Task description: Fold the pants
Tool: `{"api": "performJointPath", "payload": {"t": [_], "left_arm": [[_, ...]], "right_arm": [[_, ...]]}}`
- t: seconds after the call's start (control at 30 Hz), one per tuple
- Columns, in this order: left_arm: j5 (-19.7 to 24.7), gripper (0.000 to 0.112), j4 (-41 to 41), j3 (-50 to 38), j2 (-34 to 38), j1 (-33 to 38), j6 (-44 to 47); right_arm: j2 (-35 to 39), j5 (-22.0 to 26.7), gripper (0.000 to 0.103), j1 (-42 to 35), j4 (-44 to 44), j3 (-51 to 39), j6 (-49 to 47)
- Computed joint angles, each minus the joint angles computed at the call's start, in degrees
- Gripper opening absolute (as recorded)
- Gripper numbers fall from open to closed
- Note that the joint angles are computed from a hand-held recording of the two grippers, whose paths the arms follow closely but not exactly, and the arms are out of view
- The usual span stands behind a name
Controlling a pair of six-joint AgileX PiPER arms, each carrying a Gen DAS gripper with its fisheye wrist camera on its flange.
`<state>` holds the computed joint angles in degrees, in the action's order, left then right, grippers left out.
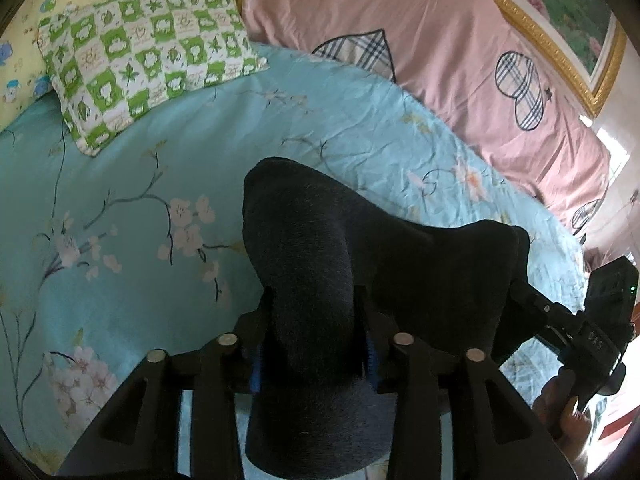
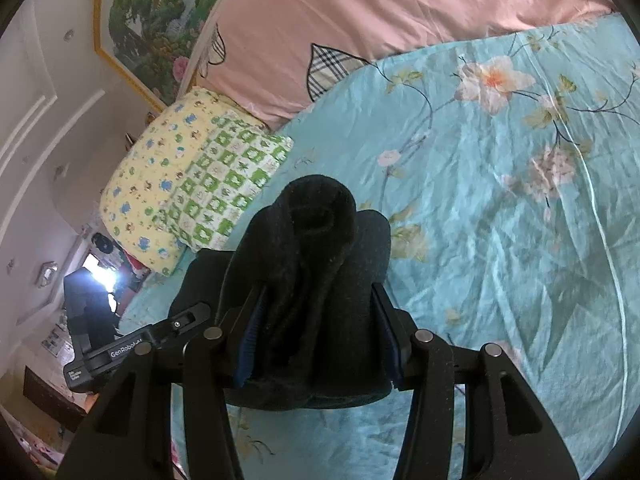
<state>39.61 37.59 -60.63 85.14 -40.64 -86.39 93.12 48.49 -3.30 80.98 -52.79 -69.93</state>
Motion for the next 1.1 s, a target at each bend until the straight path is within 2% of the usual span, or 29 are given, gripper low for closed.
{"api": "performJointPath", "payload": {"t": [0.1, 0.17, 0.37, 0.57, 0.67, 0.87, 1.1], "left_arm": [[-0.2, 0.05, 0.7, 0.5, 0.6, -0.2, -0.6], [2.1, 0.055, 2.3, -0.3, 1.3, -1.3, -1.3], [10.1, 0.054, 6.4, -3.0, 1.6, -6.0, -2.3], [13.1, 0.06, 7.3, -2.5, -0.5, -9.9, -5.0], [15.8, 0.067, 8.7, -1.8, -1.4, -13.4, -8.5], [20.9, 0.068, 9.6, -1.5, -1.4, -19.9, -13.2], [25.2, 0.073, 8.7, -1.8, -0.1, -25.0, -16.1]], "right_arm": [[-0.1, -4.2, 0.059, 0.4, -1.3, 0.7, -1.1], [0.4, -3.4, 0.063, -0.5, -0.8, 0.8, -1.8], [-2.3, -6.3, 0.064, 0.2, -1.0, 2.5, -2.7], [-4.8, -4.0, 0.067, -1.5, 0.7, 6.1, -6.4], [-7.8, -3.8, 0.074, -2.1, 2.6, 9.3, -10.0], [-15.1, -3.5, 0.08, -2.3, 5.0, 16.0, -17.2], [-21.7, -8.4, 0.086, 1.0, 3.2, 20.0, -19.4]]}}
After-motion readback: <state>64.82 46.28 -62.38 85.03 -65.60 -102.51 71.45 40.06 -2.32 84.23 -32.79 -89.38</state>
